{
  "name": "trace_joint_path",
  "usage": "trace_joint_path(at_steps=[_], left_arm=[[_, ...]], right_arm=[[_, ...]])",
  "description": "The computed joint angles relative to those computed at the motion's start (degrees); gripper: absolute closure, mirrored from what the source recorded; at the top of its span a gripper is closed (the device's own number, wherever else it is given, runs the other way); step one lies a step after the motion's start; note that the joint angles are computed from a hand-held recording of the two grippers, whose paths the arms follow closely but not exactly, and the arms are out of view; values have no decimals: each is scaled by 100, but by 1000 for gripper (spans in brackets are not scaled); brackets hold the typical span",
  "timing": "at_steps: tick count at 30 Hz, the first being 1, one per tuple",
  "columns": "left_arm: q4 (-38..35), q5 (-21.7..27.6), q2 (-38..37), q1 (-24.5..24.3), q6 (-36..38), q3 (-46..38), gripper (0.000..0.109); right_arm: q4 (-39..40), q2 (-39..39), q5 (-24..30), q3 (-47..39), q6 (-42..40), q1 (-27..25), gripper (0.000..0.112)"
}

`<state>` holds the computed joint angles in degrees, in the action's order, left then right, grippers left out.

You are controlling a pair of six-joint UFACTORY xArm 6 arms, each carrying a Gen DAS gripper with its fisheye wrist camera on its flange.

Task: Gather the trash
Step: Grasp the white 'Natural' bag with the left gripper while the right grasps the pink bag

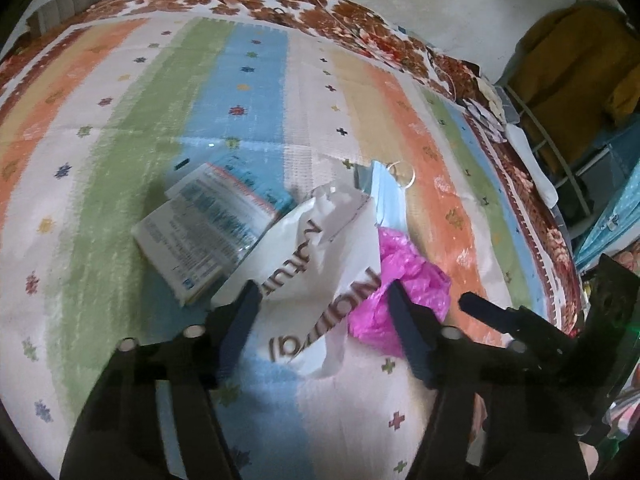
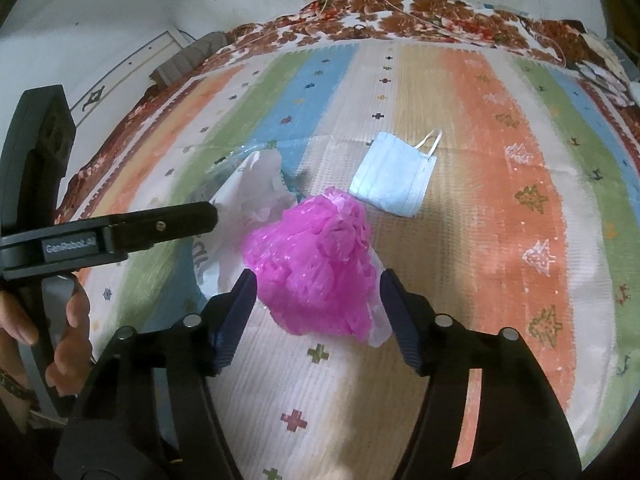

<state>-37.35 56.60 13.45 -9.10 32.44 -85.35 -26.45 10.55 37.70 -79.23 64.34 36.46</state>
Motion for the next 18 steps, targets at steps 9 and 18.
trace_joint_path(at_steps=[9, 18], left_arm=[[285, -263, -20, -182, 260, 105, 100], [383, -264, -245, -47, 71, 91, 105]], right_arm=[[341, 303, 67, -253, -385, -28, 98], [52, 72, 440, -247, -194, 93, 106]])
